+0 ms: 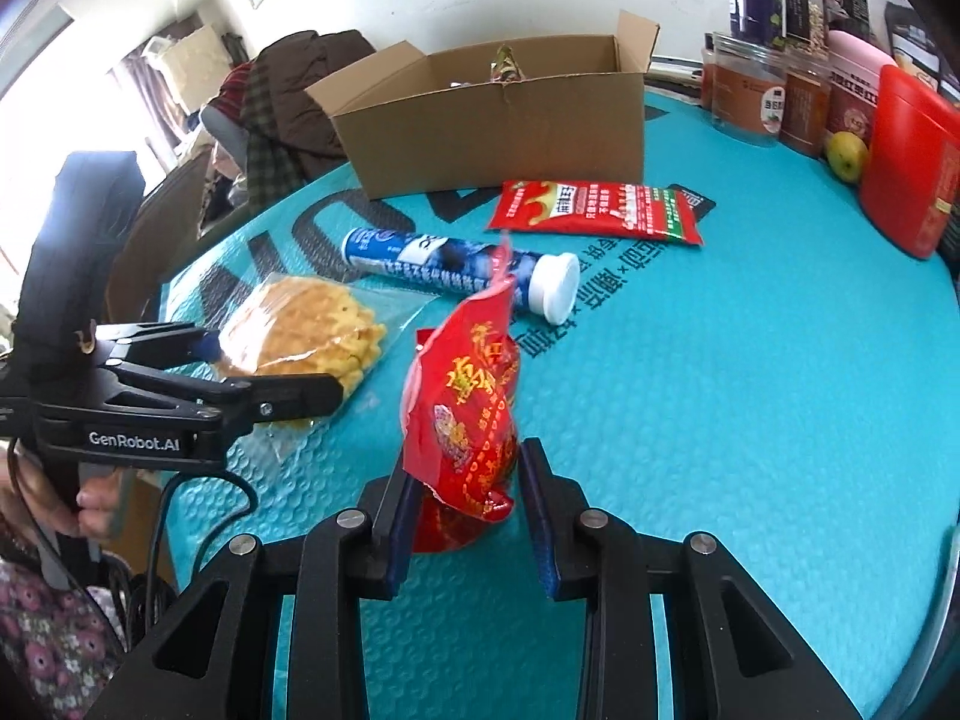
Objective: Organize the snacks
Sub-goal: 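Lift the waffle and red bag and carry both over the box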
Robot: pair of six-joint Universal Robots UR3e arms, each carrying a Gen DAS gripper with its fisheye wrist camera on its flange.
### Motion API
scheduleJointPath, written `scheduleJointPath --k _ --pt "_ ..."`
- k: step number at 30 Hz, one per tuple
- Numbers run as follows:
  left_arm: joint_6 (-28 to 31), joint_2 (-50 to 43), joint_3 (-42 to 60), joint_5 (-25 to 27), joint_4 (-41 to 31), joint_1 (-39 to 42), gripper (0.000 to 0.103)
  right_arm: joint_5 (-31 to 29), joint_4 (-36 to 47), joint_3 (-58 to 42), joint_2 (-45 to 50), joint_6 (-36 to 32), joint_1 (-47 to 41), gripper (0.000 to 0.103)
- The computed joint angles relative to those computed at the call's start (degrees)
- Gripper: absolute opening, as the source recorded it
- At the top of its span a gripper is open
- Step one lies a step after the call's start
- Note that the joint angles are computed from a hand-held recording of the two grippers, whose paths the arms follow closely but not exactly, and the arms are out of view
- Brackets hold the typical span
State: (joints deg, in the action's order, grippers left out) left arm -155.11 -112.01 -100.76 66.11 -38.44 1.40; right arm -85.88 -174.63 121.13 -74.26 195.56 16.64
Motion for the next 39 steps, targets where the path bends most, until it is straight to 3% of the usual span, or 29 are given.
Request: scheduleJointPath --k 1,4,5,13,25,39 --pt "-0.04 0.07 -0.35 0.10 0.55 -0.06 0.075 -0.31 0.52 -0.54 0.27 0.04 0.15 0.033" --pt "-0.37 -0.11 -0.56 0.41 1.42 -0.32 0.075 -1.19 1.73 -2.56 1.97 0.52 0.33 0.053" --pt "-0.51 -0.10 -0.71 0.37 1.68 -0.29 0.075 -1.11 1.91 -2.50 2.04 0.78 0.22 0.056" --pt "-1.39 0.18 -1.80 0.77 3.34 0.01 0.075 1.40 -0.15 -4.65 5.45 1.07 -1.77 0.055" --pt "-2.40 0.87 -2.85 0.32 3.70 0.27 0.075 -1.99 -0.21 -5.46 5.88 0.77 0.42 0.040" --pt "-1.84 4.58 -5.03 -1.43 2.98 0.54 0.075 0.90 -4.48 0.15 2.45 5.32 0.86 0.039"
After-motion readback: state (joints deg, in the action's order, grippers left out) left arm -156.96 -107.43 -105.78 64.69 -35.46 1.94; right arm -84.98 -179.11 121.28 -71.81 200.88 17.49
